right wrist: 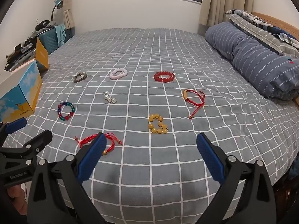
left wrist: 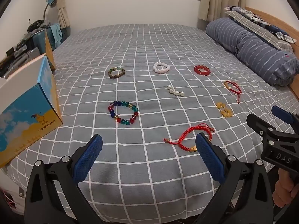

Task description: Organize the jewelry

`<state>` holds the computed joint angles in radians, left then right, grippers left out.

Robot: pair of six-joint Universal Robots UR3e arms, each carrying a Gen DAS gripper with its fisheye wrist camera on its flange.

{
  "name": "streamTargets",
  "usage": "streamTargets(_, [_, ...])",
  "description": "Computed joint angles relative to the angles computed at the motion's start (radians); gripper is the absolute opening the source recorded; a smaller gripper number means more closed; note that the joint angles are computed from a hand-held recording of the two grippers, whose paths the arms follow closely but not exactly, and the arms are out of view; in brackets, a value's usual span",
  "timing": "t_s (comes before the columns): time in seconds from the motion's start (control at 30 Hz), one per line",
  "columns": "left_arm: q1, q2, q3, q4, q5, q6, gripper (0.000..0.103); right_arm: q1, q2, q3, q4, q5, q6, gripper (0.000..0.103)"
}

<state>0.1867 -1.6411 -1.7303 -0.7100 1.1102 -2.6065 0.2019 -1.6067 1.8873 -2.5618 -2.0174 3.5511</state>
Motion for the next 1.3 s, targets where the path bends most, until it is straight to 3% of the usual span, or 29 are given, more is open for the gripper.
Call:
streamTargets(0.7, [-0.007, -0.018, 0.025, 0.001, -0.002, -0.009, 0.098, -0.003, 0.004, 0.035, -0.103, -0.021, -0.023, 0.093])
streamTargets(1.3, [-0.005, -0.008, 0.021, 0.007, -0.012, -0.017, 0.097, -0.001, 0.005, 0.028, -0.098, -0.026, -0.023, 0.093])
